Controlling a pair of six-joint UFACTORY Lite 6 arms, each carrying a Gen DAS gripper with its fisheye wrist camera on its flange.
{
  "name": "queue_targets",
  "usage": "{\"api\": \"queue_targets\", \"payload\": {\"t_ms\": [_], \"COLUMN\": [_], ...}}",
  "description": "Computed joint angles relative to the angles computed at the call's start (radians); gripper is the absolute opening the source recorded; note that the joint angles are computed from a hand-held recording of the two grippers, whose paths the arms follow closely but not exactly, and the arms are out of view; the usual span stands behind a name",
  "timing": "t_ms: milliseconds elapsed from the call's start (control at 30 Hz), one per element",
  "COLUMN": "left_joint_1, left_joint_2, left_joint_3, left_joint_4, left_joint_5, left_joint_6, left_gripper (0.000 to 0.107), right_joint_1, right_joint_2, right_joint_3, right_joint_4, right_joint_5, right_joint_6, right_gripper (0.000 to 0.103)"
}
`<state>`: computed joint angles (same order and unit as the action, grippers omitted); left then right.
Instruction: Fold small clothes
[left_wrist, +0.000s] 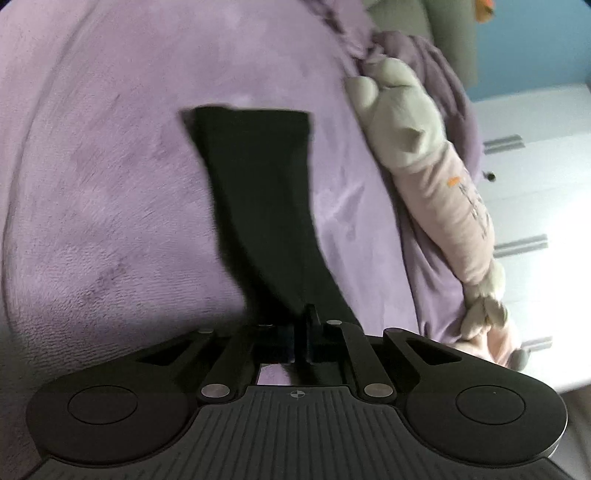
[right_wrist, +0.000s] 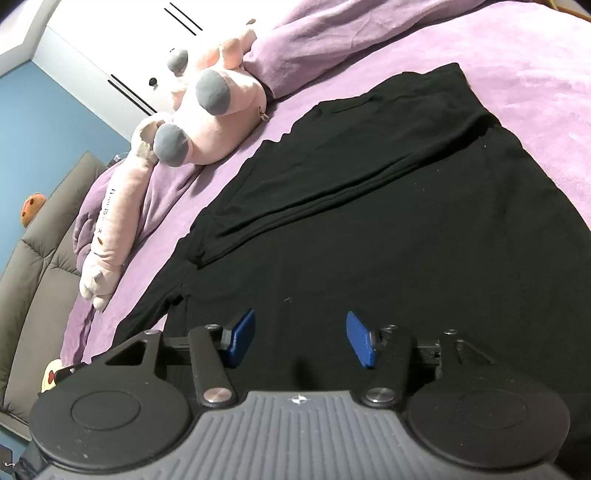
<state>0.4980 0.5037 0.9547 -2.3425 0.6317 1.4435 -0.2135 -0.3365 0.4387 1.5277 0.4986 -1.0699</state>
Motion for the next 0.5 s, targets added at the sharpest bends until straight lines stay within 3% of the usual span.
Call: {"api": "queue_targets", "payload": {"t_ms": [200,300,400,433,467,500], "left_joint_1": [-0.194,-0.399,-0.652,-0.728,-0.792,-0.848], "left_joint_2": [-0.181,-0.237,-0.187,-0.15,-0.114,-0.079], "left_joint_3": [-0.003,0.06,0.211,0.272,0.322,0.361], "left_joint_4": [-0.069,-0.061,0.069,0.14,0.181,0.209], "left_joint_5": [-0.186,-0.232,-0.282,-0.307,-0.336,-0.362], "left_joint_6": [0.289,0.378,0.338,0.296,0.277,0.265], "left_gripper": [0.006,0.006,0.007,0.01,0.024,0.052], "right_joint_1": [-0.037,-0.059,-0.087,-0.103,-0.11,-0.121], "right_joint_2": [-0.039,-0.071,-0.096,-0.106,-0.115,-0.12], "right_joint_3": [-0.012,-0.029,-0.041,-0.044,-0.045,-0.044], "right_joint_4": [0.007,0.017,0.011,-0.001,-0.012,-0.022], "right_joint_5": [0.007,0.007,0.015,0.023,0.022,0.027], "right_joint_6": [-0.03,-0.052,-0.045,-0.043,-0.038,-0.035], "right_gripper": [0.055,0.055,0.055,0.055,0.055,0.055]}}
